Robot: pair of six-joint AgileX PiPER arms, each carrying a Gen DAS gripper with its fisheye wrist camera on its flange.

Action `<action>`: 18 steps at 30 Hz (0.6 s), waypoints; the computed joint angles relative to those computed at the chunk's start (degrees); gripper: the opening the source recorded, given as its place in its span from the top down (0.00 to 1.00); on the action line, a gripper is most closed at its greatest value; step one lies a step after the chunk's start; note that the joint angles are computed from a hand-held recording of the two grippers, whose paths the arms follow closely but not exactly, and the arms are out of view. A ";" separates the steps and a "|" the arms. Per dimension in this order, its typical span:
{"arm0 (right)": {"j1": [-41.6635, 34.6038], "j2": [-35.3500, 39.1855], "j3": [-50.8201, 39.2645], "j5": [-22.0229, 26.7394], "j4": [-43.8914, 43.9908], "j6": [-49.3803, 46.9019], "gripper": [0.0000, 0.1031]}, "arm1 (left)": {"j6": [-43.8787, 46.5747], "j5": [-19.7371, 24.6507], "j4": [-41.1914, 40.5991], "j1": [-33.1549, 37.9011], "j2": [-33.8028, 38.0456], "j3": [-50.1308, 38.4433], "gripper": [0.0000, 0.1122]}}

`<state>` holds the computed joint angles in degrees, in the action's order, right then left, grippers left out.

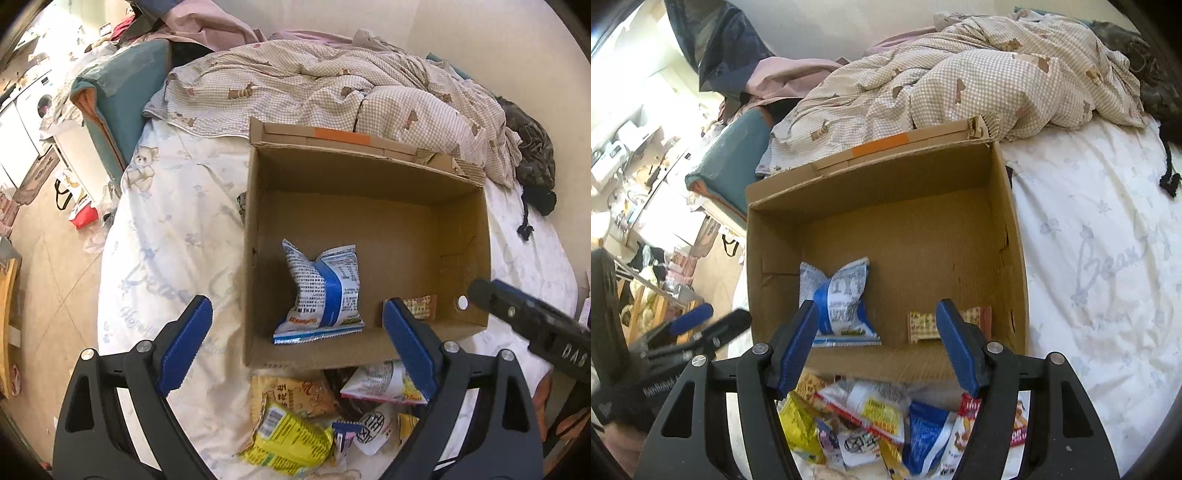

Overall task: Organize snacks
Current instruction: 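Withdraw both grippers from the box back toward the snack pile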

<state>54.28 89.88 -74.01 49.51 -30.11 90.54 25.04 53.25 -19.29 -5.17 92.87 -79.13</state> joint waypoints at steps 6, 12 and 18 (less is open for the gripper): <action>5.97 -1.62 1.52 2.87 -2.19 6.42 0.34 | 4.26 2.60 -3.26 4.55 -4.32 3.83 0.18; 11.36 -3.35 3.49 5.34 -4.71 14.53 0.34 | 7.94 2.83 -4.64 7.54 -8.84 7.98 0.18; 16.10 -4.20 5.18 7.34 -5.71 21.39 0.32 | 11.23 4.63 -6.33 11.36 -11.54 10.85 0.17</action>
